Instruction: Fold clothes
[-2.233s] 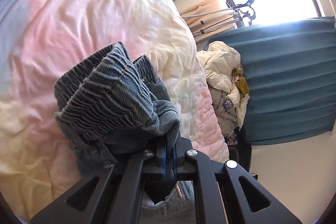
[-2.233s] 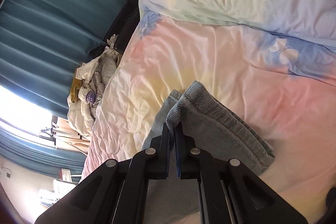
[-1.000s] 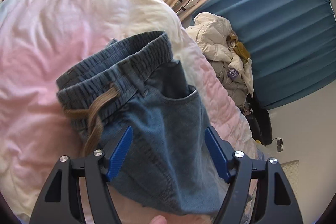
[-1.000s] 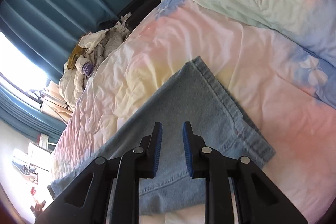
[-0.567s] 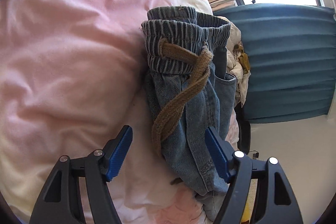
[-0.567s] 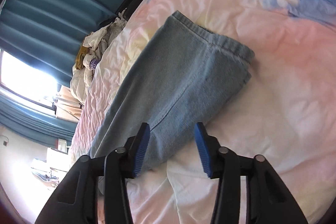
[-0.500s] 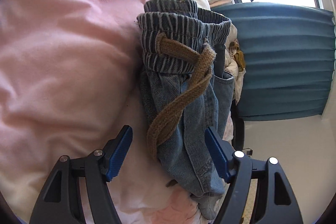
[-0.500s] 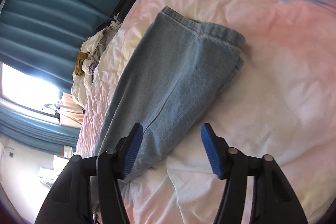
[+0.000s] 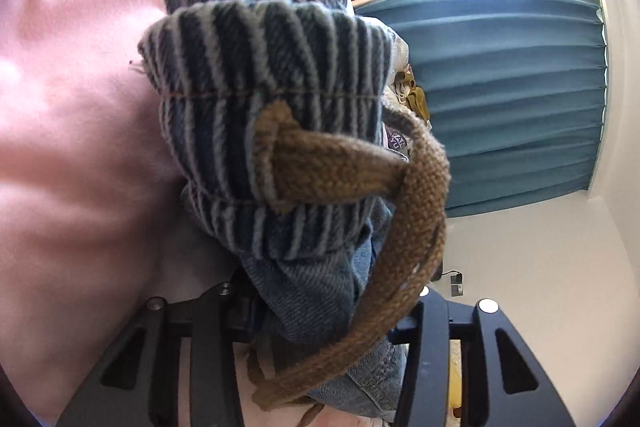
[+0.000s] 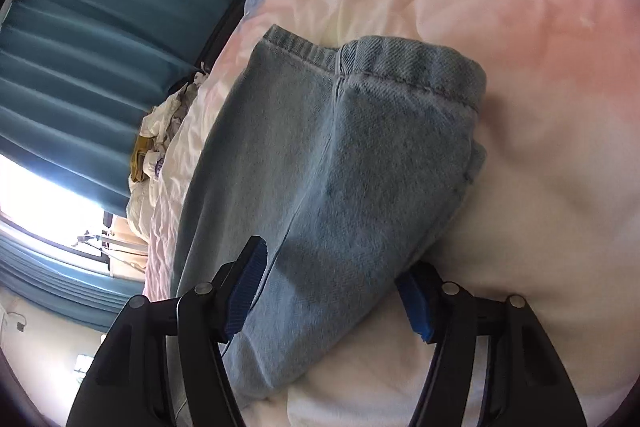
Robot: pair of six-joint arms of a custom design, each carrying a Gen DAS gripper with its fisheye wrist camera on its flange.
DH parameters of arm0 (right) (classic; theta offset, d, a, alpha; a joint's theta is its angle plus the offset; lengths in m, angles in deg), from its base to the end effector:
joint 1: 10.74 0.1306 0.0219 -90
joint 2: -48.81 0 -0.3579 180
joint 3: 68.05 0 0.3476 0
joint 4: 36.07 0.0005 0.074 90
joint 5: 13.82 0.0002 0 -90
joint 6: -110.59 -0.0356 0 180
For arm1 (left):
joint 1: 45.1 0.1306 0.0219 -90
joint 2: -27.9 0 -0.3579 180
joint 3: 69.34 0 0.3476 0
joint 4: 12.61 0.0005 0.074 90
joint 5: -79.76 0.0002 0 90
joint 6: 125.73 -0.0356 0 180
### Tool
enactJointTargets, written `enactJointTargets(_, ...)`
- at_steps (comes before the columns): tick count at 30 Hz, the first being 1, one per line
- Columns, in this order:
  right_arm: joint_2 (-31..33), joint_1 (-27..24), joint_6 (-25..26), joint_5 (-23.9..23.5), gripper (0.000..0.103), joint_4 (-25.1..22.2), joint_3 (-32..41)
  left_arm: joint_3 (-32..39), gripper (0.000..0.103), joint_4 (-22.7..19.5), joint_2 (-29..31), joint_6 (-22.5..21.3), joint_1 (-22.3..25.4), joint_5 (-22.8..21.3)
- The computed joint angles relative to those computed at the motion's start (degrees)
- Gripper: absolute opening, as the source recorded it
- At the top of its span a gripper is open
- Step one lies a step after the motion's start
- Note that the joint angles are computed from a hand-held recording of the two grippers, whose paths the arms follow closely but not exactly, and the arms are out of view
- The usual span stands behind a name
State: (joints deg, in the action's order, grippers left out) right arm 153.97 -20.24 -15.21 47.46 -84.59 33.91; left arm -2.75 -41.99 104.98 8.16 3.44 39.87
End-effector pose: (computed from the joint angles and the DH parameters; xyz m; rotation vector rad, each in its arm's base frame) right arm 0.5231 -0.0707 0.3739 0.7529 2.3775 0.8154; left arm 0.2578 0.2498 0.3539 -1.1852 1.7649 -0.9307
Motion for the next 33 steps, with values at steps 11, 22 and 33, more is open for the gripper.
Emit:
enactJointTargets(11,-1.3,2.4,7.0,8.9,0.005,-0.6,4.2,0.3,0.013,1.4,-9.3,3.2,1.4,-2.4)
enactJointTargets(22,-4.2,1.4,8.4,0.0,0.005,-8.1,11.3,0.8,0.013,-26.0,-17.6,-13.5,20.9,9.2)
enactJointTargets(33,-7.3,-0.4,13.9,0.8,0.005,-9.6,0.9,4.9,0.015,-51.4,-16.1,-43.0,26.5,0.0)
